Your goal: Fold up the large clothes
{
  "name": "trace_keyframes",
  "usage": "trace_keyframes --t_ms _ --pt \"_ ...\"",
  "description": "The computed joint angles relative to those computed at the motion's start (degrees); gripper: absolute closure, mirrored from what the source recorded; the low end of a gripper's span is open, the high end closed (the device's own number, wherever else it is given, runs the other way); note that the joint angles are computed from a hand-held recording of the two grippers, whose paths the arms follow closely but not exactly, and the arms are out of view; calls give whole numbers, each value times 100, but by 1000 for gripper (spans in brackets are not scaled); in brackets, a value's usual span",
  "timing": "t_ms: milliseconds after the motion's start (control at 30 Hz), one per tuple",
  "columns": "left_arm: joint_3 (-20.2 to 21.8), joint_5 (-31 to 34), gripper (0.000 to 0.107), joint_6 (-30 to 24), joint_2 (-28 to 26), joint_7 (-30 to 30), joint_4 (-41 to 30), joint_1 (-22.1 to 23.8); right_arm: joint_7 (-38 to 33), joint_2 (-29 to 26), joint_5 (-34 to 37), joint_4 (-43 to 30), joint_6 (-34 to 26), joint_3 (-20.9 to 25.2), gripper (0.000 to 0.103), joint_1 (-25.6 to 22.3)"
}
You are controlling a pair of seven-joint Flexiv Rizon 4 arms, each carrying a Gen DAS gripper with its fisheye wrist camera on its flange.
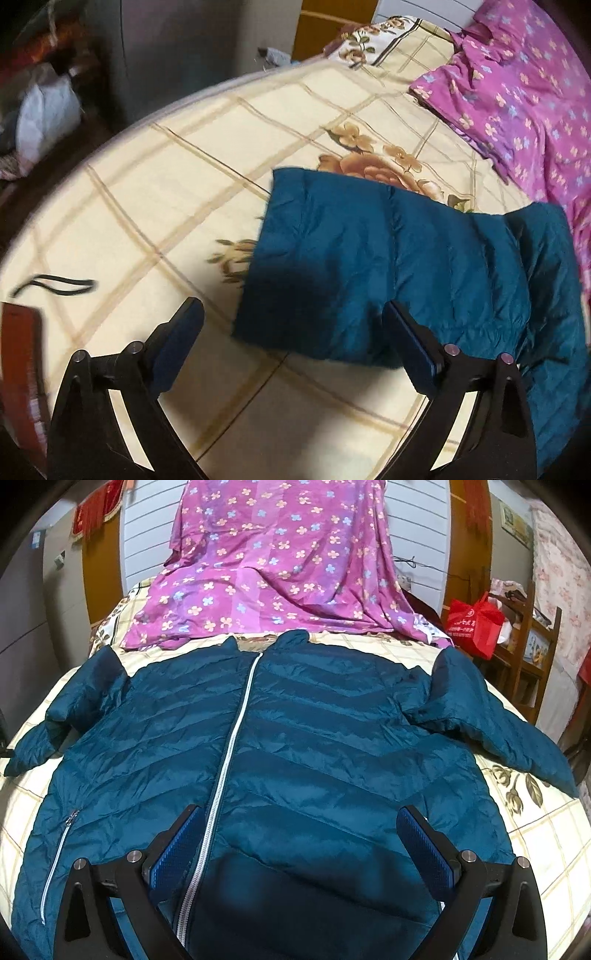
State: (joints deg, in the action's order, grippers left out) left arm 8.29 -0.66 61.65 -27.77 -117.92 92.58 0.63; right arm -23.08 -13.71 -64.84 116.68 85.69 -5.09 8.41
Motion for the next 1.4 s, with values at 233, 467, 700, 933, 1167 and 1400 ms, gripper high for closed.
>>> trace_keyframes --t_ms 233,467,700,933,1167,1400 --pt "-309 -493 19 265 -255 468 -140 160 -188 -47 211 -52 -43 34 0 37" --pt "-168 -485 92 510 -340 207 -180 104 -191 -68 155 -77 -54 -17 0 113" --pt "1107 729 96 646 -72 -1152 -175 -767 -49 -67 116 -77 -26 -47 0 121" --pt "1612 1885 96 -334 406 -2318 -397 -1023 -214 5 313 -11 -174 66 0 -10" --pt "120 1354 97 594 560 -1049 -453 -495 -1063 71 1376 81 -454 290 0 -37" --pt "-1002 307 97 920 -444 394 -1869 -1009 -1433 251 1704 325 -546 352 0 -32"
